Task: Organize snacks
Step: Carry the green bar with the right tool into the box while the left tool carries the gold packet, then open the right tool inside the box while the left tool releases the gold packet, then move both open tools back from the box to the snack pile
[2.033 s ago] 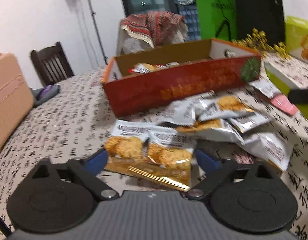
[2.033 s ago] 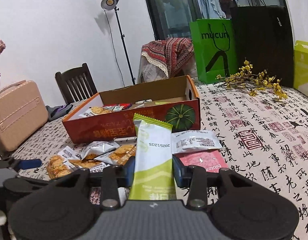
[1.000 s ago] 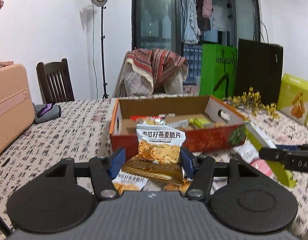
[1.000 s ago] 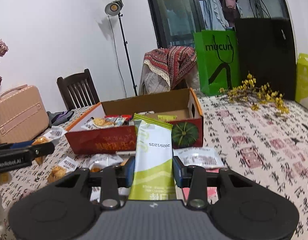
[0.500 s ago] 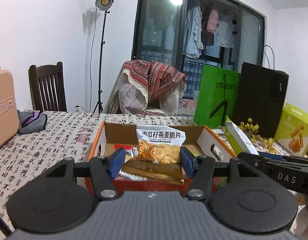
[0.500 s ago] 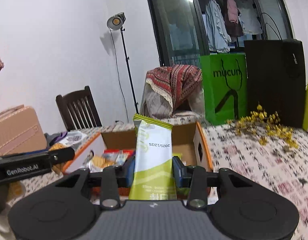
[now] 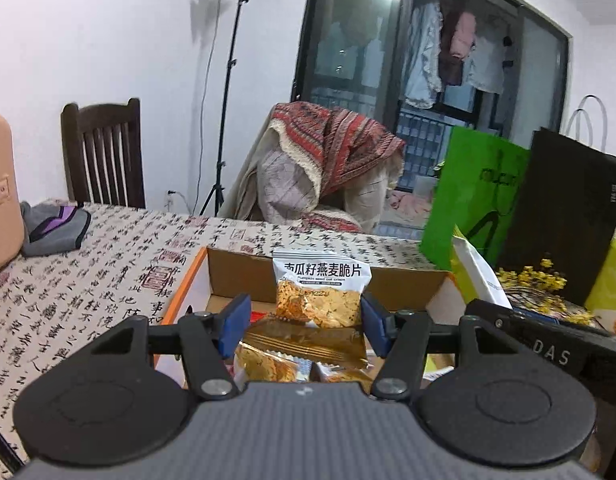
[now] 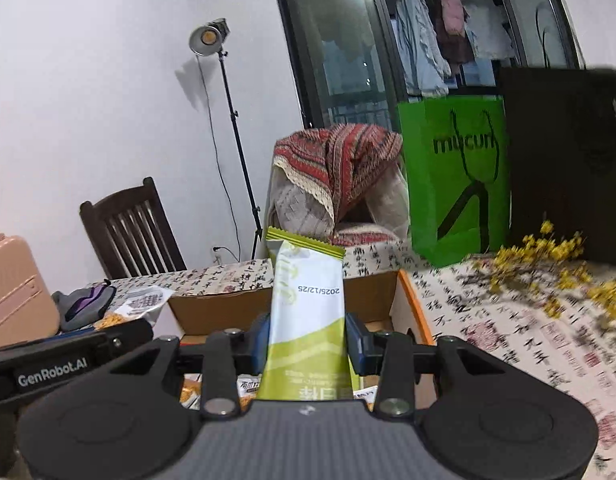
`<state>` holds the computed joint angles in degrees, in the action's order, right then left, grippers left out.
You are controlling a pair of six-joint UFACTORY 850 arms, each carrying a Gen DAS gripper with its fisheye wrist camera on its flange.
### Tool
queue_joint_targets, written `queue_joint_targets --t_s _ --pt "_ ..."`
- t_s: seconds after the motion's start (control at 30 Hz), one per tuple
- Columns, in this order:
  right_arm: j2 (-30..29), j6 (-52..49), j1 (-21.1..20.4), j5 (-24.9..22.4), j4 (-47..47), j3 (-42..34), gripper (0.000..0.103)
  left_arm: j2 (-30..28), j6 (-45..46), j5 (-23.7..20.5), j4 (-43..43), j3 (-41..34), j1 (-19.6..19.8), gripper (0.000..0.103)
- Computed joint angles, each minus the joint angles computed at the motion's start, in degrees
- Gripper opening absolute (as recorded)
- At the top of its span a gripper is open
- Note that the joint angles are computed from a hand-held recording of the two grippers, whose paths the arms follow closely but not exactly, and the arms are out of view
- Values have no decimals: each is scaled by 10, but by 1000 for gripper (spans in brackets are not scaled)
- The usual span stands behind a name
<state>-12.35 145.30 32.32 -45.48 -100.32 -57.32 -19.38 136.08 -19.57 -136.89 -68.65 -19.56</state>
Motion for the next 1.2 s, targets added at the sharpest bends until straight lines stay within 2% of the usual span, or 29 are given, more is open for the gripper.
queue_joint_targets --t_s 0.13,0.27,0.37,0.43,0.47,0.5,0.53,0.57,0.6,0.63,0.67,0.77,1.03,1.2 --pt "-19 6 -8 -1 -24 5 38 -26 33 -6 -32 -10 1 61" --pt "-26 19 -16 27 -41 4 38 -37 76 -3 -54 -11 -4 61" --pt "-30 1 -11 17 -30 2 38 -37 71 -2 -57 -9 -3 63" --pt "-26 4 -10 13 -26 5 41 -32 100 -12 -93 1 -1 79" --pt "-23 10 -10 12 -30 9 43 -30 108 -24 -104 7 0 84" --pt "-20 13 -9 8 -32 13 44 -26 119 -30 -119 12 1 95" --pt "-18 14 -8 8 -31 15 49 -23 132 -32 -138 16 0 103" --pt "-15 19 -7 5 -30 17 68 -20 148 -41 -158 22 -1 103" --pt "-13 24 -5 -2 -32 19 92 -17 154 -47 -163 26 0 103" --pt "-12 25 -2 -12 -28 21 100 -15 160 -48 -172 28 0 103" --pt "-10 26 -2 -14 -26 22 103 -14 158 -46 -173 27 0 103" --pt "0 33 -1 -12 -26 29 103 -12 142 -44 -164 27 3 103" --pt "11 9 4 -18 -5 31 103 0 168 -47 -191 36 0 103" --pt "17 -13 17 -47 2 31 103 21 143 -50 -161 48 4 103"
